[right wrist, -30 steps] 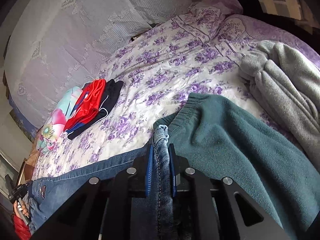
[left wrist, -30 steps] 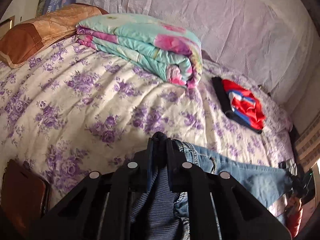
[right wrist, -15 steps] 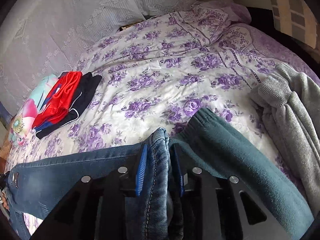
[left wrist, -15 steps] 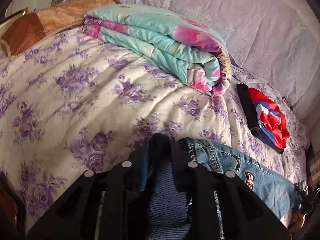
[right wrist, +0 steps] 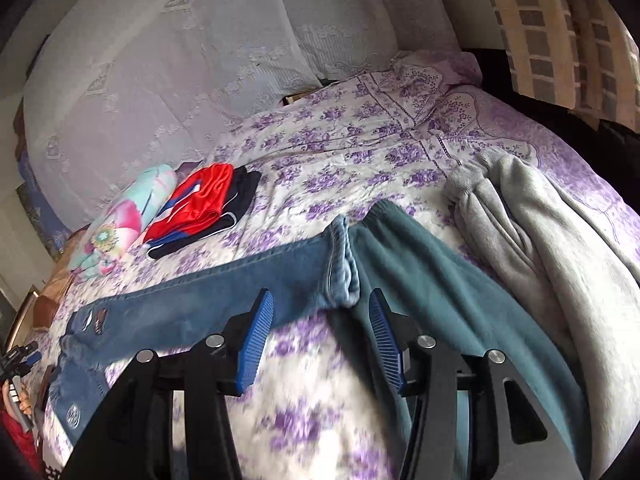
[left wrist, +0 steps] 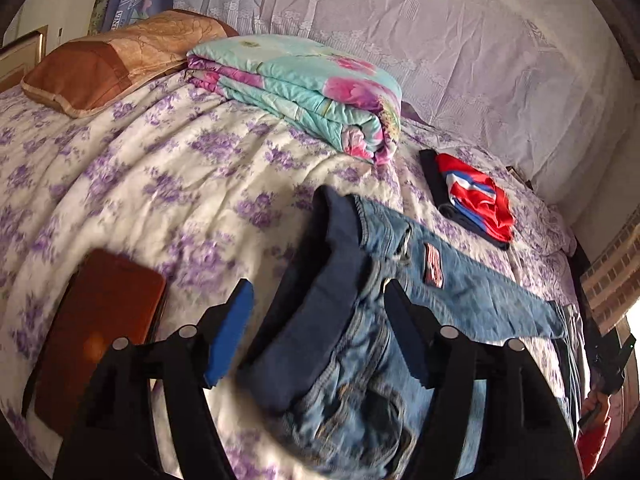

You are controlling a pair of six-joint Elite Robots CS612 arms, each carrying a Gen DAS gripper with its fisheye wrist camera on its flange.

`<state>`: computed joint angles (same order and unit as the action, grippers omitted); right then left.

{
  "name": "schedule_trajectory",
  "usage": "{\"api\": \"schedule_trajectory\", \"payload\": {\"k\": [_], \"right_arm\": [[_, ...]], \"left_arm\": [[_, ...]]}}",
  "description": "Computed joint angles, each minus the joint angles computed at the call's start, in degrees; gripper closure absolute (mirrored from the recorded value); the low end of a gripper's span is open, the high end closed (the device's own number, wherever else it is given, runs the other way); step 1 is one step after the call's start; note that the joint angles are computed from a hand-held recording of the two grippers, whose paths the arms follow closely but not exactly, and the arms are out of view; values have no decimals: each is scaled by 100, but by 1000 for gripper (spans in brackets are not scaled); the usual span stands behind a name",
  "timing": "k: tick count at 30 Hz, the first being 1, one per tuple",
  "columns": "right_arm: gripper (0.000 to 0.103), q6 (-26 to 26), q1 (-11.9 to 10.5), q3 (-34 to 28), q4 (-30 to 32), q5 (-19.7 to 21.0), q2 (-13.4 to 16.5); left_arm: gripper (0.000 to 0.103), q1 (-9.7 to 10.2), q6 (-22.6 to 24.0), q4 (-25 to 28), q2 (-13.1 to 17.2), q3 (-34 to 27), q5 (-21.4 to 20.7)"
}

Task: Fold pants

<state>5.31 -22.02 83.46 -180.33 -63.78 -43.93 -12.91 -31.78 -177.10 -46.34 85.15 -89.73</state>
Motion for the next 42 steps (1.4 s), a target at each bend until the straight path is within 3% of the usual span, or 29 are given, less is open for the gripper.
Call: {"api": "schedule_trajectory", "payload": {"k": [4, 8, 10, 14, 17, 19, 20, 22, 23, 24, 26, 28, 30, 32, 35, 37, 38, 40, 42], "right_arm": [[45, -83, -173, 814, -315, 88, -360], [41, 139, -391, 1394, -518, 373, -558], [41, 208, -487, 1620, -520, 572, -619], [41, 157, -558, 1912, -432, 820, -666], [41, 96, -564, 1922, -226, 1089, -590], [41, 67, -498, 1834, -129, 893, -518], [41, 36, -459, 1787, -157, 795, -491], [39, -124, -368, 1693, -126, 662, -469], [46, -309, -324, 1624, -49, 692, -449], [67, -534, -288, 1526, 151, 785, -425], [85, -677, -257, 1381, 326, 868, -383], [87, -570, -310, 1281, 199, 1099, -375], [87, -470, -372, 1195, -42, 1288, -403], [87, -618, -357, 1120, -112, 1122, -449], [86, -991, -283, 923, 572, 643, -392], [81, -958, -226, 914, 730, -44, -318], [76, -848, -243, 970, 573, -88, -294], [71, -496, -354, 1117, 211, 165, -313], [58, -120, -366, 1277, -433, -123, -384]], "left_arm": [[37, 47, -367, -57, -65, 418, -394], [37, 45, -593, -180, 90, 488, -709], [27, -28, -490, -298, 130, 475, -514], [25, -112, -308, -148, 234, 232, -453], [36, -189, -303, -33, 260, 156, -166], [51, -211, -389, -78, 244, 204, 4], [55, -186, -473, -193, 248, 240, -61], [75, -104, -777, -505, 267, 323, -294], [78, -73, -928, -654, 267, 376, -368], [80, -61, -1003, -787, 266, 421, -426], [81, -119, -925, -888, 197, 535, -214], [83, -197, -845, -1018, 108, 660, 29], [83, -203, -999, -1279, 51, 779, -26], [83, -187, -1111, -1415, 22, 869, -174], [81, -235, -999, -1260, 7, 968, -94], [76, -242, -870, -1333, 8, 1061, -46], [73, -227, -851, -1426, -14, 1122, -69], [56, -240, -776, -1360, -144, 1247, 111], [50, -337, -449, -1183, -338, 1366, 640]]}}
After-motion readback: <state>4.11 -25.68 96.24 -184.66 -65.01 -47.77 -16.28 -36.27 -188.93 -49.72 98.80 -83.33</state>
